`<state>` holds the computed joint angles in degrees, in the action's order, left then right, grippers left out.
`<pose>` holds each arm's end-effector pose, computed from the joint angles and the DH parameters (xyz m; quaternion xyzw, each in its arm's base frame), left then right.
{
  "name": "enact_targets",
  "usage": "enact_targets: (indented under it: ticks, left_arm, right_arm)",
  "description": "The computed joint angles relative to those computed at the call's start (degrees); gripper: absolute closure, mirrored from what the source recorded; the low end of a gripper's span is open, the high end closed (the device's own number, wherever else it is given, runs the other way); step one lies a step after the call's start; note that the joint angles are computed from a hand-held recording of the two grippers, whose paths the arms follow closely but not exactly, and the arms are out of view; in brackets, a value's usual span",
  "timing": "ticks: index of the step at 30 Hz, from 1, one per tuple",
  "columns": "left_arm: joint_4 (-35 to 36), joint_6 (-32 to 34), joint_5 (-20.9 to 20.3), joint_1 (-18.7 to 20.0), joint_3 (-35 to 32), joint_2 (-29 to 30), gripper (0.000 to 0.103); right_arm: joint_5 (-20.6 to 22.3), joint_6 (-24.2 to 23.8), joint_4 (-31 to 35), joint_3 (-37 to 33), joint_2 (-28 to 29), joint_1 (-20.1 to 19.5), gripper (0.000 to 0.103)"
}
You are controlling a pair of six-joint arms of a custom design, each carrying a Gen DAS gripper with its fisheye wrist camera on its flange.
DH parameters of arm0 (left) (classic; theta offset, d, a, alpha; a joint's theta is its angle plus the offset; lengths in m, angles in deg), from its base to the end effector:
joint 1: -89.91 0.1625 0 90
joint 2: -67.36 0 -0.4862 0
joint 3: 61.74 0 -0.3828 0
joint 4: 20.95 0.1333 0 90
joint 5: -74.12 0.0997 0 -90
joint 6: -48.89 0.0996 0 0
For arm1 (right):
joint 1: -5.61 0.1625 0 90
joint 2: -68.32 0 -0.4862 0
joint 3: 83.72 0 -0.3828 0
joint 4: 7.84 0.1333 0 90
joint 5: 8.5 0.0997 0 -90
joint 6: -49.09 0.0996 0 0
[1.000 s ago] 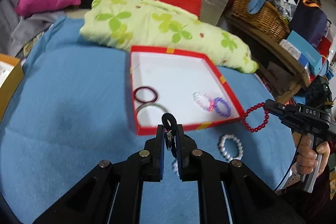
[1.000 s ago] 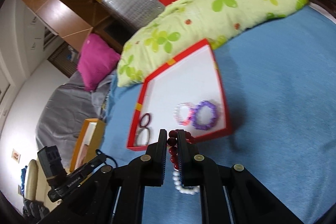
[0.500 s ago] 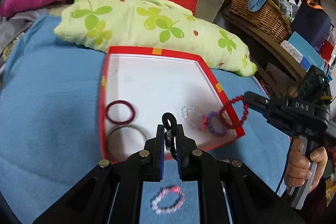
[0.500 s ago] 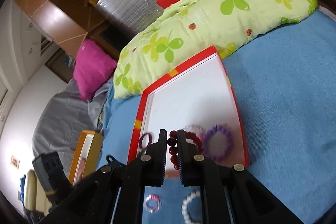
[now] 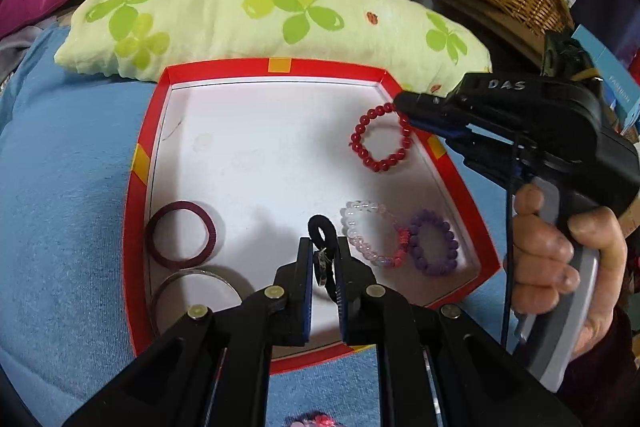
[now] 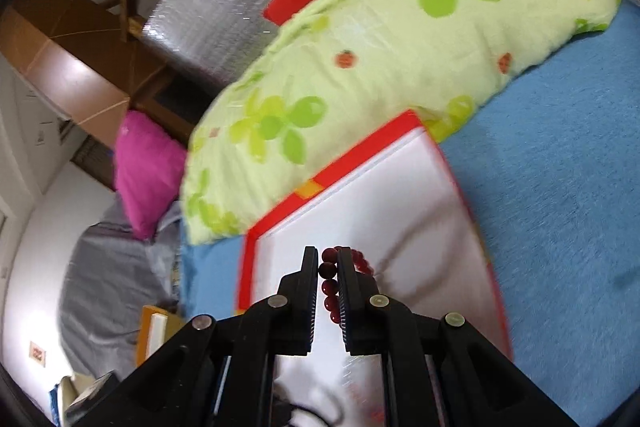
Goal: Organize jewelry
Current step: 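Drop the black clip into the tray with the left tool while the right tool drops the red bracelet, then move both tools back toward the pearl and pink bracelets on the cloth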
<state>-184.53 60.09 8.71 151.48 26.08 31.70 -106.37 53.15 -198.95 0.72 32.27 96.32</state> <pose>-0.2061 -0.7478 0.0957 0.2882 0.9166 -0.2109 0.1797 0.1294 -0.7846 0.1820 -0.0566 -0.8926 0.4451 0.0430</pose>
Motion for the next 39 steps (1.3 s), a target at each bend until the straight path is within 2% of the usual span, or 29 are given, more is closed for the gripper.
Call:
enact_targets:
  ticks: [3,5,8,10,14,16,19,21,22,23,25,27,29,32,34,36,39]
  left_arm:
    - [-0.1,1.6,3.3,-0.5,-0.4,0.3,0.086]
    - [-1.2,2.0,4.8,-0.7,-0.3,0.3,0.070]
    - [-5.0,3.1,5.9,-1.2,0.8,-0.4,0.057]
    - [-7.5,4.0,6.0,-1.5,1.9,-1.1,0.053]
    - [-12.2,5.6,7.0,-2.2,4.0,-1.9,0.052]
    - [-15.7,7.6,9.4,-3.0,5.7,-2.0,0.052]
    - [-23.5,12.6,12.8,-5.0,11.1,-2.9,0.052]
    - [-30.2,16.4,13.3,-6.6,16.7,-4.3,0.042]
    - [-32.8,17.5,13.7,-7.1,18.6,-4.6,0.032]
    - [-37.2,19.0,14.4,-7.9,21.5,-5.0,0.027]
    - [-40.3,17.8,15.2,-8.9,25.1,-6.0,0.027]
    - [-38.8,13.0,15.7,-9.4,28.0,-7.5,0.027]
    - [-37.5,8.8,17.4,-10.2,30.9,-8.6,0.027]
    - [-34.3,4.7,23.9,-12.1,33.6,-8.4,0.027]
    - [-29.3,1.9,26.5,-13.4,34.3,-8.4,0.027]
    - [-29.4,1.9,28.5,-15.0,35.4,-7.7,0.027]
    - [-29.6,1.4,29.1,-17.4,37.1,-7.3,0.027]
  right_arm:
    - [-2.5,1.7,0.9,-0.8,0.3,-0.6,0.086]
    - [-3.6,2.5,2.0,-0.9,0.1,-0.6,0.075]
    - [-4.1,1.4,0.4,0.5,-0.6,-0.3,0.067]
    - [-5.2,0.2,-1.3,1.9,-1.0,0.4,0.065]
    - [-7.2,-2.4,-4.4,6.7,-2.9,2.3,0.065]
    - [-9.2,-3.7,-8.7,10.7,-4.4,3.6,0.065]
    - [-9.3,-3.7,-14.8,17.3,-7.3,4.2,0.065]
    - [-10.3,-3.0,-20.1,23.3,-9.5,4.5,0.065]
    - [-11.3,-2.8,-21.7,25.5,-10.3,4.6,0.065]
    - [-12.9,-2.9,-24.1,28.3,-11.2,4.8,0.065]
    - [-15.0,-3.2,-29.3,33.6,-12.6,4.9,0.065]
    - [-17.0,-2.7,-34.0,38.6,-14.0,4.5,0.063]
    - [-17.4,-1.6,-35.3,41.1,-15.3,3.8,0.060]
    - [-17.0,-1.9,-36.8,42.6,-17.1,2.7,0.060]
    - [-15.2,-1.7,-36.2,42.6,-18.3,1.7,0.060]
    - [-14.2,-1.4,-34.7,42.3,-19.2,1.2,0.060]
    - [-11.6,-0.9,-32.5,41.4,-19.8,1.1,0.060]
